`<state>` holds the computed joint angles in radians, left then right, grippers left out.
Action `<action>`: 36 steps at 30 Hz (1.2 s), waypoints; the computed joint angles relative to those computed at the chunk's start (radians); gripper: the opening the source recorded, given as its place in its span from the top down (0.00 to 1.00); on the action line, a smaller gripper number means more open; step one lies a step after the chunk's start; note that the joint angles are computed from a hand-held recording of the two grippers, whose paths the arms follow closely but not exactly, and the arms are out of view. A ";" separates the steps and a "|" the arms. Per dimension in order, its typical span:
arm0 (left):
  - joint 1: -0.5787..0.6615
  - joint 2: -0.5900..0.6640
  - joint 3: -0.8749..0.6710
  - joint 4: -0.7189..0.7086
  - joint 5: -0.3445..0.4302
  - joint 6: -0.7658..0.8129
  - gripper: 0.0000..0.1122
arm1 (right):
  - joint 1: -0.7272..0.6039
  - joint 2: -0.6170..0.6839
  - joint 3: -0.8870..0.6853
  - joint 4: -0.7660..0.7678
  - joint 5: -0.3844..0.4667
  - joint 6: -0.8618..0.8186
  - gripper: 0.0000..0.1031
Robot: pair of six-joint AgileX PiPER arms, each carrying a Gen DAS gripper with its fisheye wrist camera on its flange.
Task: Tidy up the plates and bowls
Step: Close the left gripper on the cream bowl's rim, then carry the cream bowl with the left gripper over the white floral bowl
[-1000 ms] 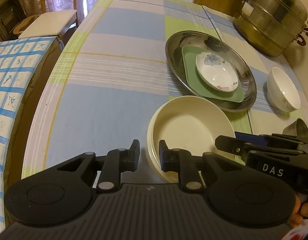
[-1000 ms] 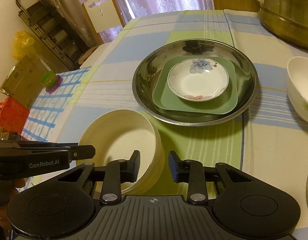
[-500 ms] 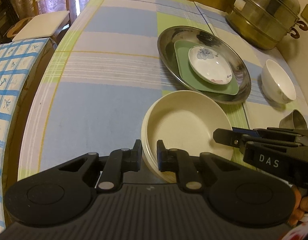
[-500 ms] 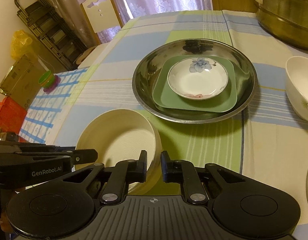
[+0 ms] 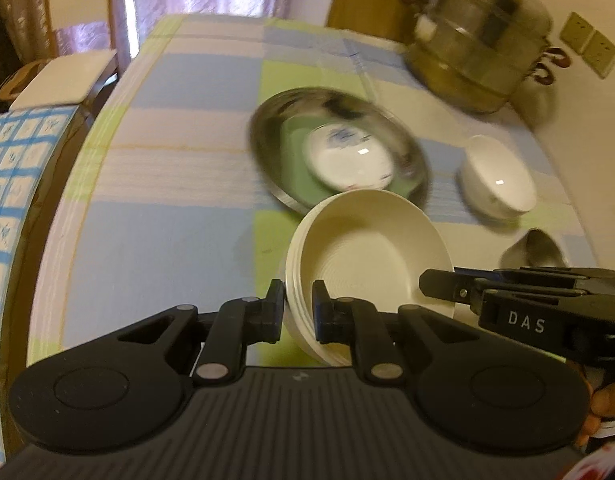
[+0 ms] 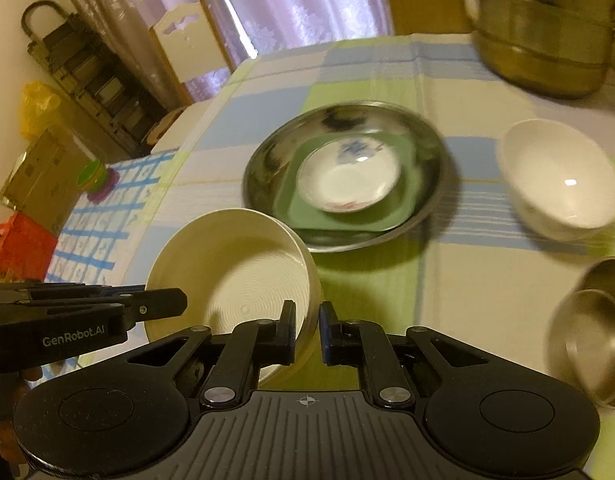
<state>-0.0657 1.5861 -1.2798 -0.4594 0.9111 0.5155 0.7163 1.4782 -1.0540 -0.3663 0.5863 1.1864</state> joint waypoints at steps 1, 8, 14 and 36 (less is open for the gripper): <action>-0.020 -0.004 -0.006 0.001 0.001 -0.011 0.89 | -0.005 -0.024 0.012 -0.003 0.010 0.003 0.88; -0.192 0.006 -0.071 0.007 -0.026 -0.097 0.89 | -0.080 -0.209 0.081 -0.028 0.119 -0.005 0.88; -0.337 0.086 -0.189 0.037 -0.038 -0.195 0.89 | -0.205 -0.332 0.120 0.004 0.183 -0.105 0.88; -0.525 0.582 -0.959 0.183 0.195 -0.492 0.89 | -0.867 -0.240 0.051 0.607 0.135 -0.912 0.88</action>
